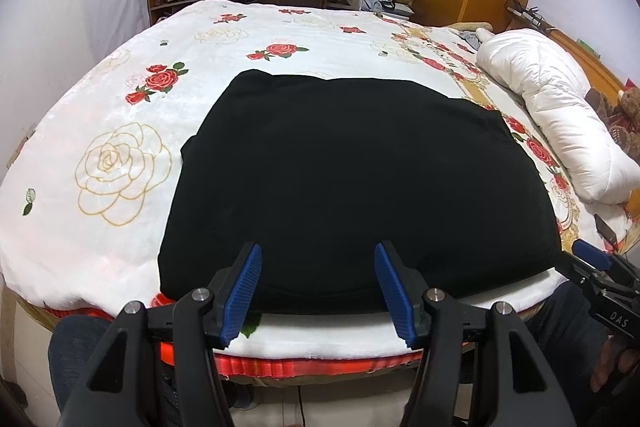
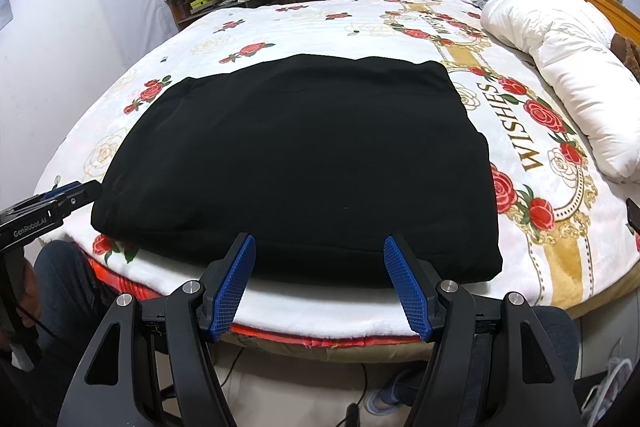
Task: Fold large clothes
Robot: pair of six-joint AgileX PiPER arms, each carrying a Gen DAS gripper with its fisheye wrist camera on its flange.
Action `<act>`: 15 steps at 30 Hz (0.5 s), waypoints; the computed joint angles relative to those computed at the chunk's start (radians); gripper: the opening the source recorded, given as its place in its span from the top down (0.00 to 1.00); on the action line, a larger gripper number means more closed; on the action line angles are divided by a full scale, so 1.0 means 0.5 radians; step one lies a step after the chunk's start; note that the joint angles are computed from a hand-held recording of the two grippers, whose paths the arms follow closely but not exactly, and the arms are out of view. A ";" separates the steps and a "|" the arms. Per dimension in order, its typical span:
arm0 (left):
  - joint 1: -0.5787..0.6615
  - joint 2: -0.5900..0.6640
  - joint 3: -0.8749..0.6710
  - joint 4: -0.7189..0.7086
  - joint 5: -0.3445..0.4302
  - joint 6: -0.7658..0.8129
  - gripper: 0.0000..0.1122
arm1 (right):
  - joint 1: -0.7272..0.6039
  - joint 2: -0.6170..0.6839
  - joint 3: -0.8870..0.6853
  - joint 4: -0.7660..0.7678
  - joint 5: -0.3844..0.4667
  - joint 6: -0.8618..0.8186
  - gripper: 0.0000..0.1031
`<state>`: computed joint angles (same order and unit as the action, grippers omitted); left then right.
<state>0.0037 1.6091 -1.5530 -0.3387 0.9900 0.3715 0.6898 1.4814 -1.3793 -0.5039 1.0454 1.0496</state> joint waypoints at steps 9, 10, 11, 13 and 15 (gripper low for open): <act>-0.033 0.014 0.011 0.072 -0.005 -0.049 0.45 | 0.000 0.004 -0.010 -0.002 0.016 0.006 0.35; -0.044 0.012 0.017 0.087 -0.009 -0.055 0.45 | -0.005 0.003 -0.007 0.001 0.015 0.002 0.35; -0.051 0.010 0.021 0.092 -0.011 -0.054 0.45 | -0.013 -0.002 -0.002 0.005 0.014 -0.003 0.35; -0.060 0.005 0.028 0.086 -0.013 -0.046 0.45 | -0.005 0.012 -0.017 -0.001 0.022 0.005 0.35; -0.070 0.001 0.037 0.098 -0.025 -0.046 0.45 | -0.003 0.013 -0.016 -0.004 0.021 0.008 0.35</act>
<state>-0.0314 1.6099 -1.5345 -0.2896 0.9773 0.3483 0.6883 1.4880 -1.3874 -0.5058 1.0561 1.0534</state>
